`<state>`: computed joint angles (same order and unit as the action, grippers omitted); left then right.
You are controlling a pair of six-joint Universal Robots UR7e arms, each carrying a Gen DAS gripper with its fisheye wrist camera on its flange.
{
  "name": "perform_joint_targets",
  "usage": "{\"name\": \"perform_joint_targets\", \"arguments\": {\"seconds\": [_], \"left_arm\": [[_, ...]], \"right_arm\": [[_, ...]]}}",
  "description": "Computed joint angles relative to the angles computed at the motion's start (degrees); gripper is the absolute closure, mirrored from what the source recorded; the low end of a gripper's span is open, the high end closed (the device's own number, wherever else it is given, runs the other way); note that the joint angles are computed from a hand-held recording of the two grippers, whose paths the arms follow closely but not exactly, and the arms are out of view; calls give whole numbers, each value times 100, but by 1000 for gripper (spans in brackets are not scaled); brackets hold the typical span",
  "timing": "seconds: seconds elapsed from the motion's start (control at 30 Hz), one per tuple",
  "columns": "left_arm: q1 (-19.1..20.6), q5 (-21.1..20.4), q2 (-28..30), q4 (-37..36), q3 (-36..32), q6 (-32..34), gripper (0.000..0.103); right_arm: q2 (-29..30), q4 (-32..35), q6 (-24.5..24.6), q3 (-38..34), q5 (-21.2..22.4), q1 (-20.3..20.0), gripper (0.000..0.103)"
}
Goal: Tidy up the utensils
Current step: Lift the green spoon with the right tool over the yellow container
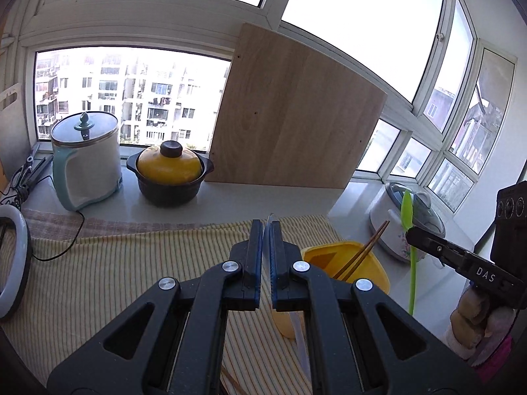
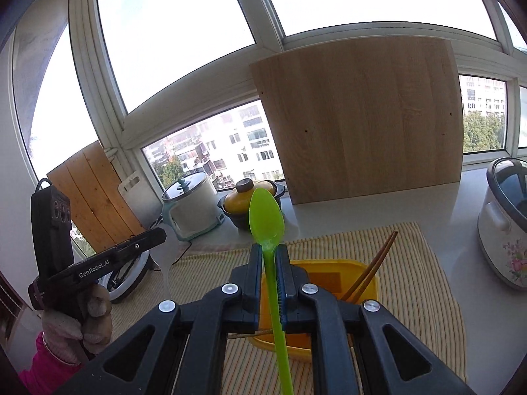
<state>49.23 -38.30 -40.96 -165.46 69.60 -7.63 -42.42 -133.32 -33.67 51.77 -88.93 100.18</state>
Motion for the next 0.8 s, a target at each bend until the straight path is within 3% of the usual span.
{"name": "perform_joint_targets", "arguments": {"seconds": [0.43, 0.8], "left_arm": [[182, -77, 861, 411, -1606, 357, 102], [305, -145, 1499, 677, -2568, 519, 102]], "right_arm": [[670, 69, 440, -1075, -104, -107, 97], [1080, -41, 372, -1612, -136, -109, 97]]}}
